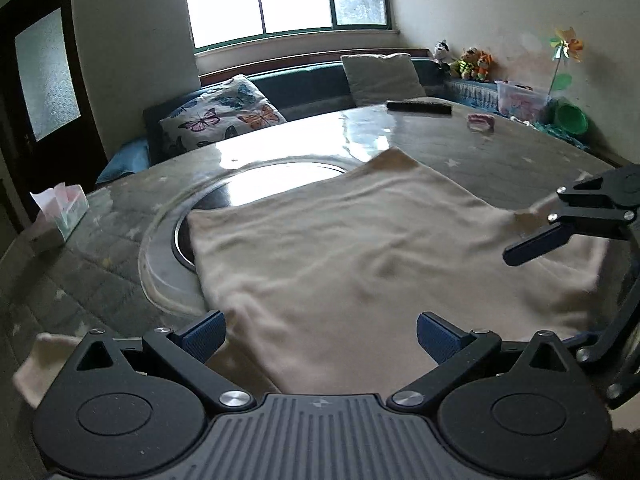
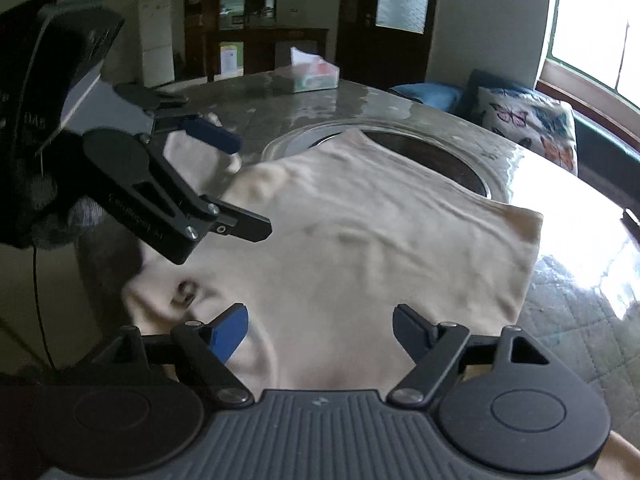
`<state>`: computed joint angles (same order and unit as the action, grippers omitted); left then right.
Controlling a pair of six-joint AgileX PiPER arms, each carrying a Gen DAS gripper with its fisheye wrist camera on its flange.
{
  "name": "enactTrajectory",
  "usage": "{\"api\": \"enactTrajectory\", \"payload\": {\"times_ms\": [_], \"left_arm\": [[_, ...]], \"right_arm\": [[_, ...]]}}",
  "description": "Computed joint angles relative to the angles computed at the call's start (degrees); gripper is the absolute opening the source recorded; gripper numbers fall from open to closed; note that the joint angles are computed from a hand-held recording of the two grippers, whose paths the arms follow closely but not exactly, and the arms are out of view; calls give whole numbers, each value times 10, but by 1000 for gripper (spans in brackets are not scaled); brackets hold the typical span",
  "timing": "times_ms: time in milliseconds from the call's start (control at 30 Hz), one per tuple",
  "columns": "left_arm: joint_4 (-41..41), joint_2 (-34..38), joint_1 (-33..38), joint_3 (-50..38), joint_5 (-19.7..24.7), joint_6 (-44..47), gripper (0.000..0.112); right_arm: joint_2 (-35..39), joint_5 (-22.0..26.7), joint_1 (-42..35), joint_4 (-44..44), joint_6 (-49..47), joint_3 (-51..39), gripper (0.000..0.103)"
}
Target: Fold clothes
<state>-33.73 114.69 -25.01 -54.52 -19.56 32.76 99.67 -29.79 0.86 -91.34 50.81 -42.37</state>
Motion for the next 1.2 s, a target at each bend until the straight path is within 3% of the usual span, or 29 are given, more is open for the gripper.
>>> {"api": "enactTrajectory", "payload": {"times_ms": [100, 300, 533, 733, 967, 1067, 1200], "left_arm": [[-20, 2, -25, 23, -37, 25, 103], [-41, 9, -65, 57, -110, 56, 103], [-46, 5, -72, 61, -125, 54, 103], [-60, -2, -80, 49, -131, 62, 103], [-85, 9, -91, 23, -119, 93, 103], [-99, 7, -93, 19, -124, 108, 103], [-107, 11, -89, 9, -117, 113, 103]], "right_arm": [[-17, 8, 3, 89, -107, 41, 83], [-54, -15, -27, 115, -125, 76, 84], [-66, -24, -47, 150, -187, 118, 87], [-88, -80, -107, 133, -159, 133, 87], [-77, -104, -137, 159, -156, 134, 87], [-75, -171, -180, 108, -121, 123, 88], [-84, -128, -156, 167, -164, 126, 91]]}}
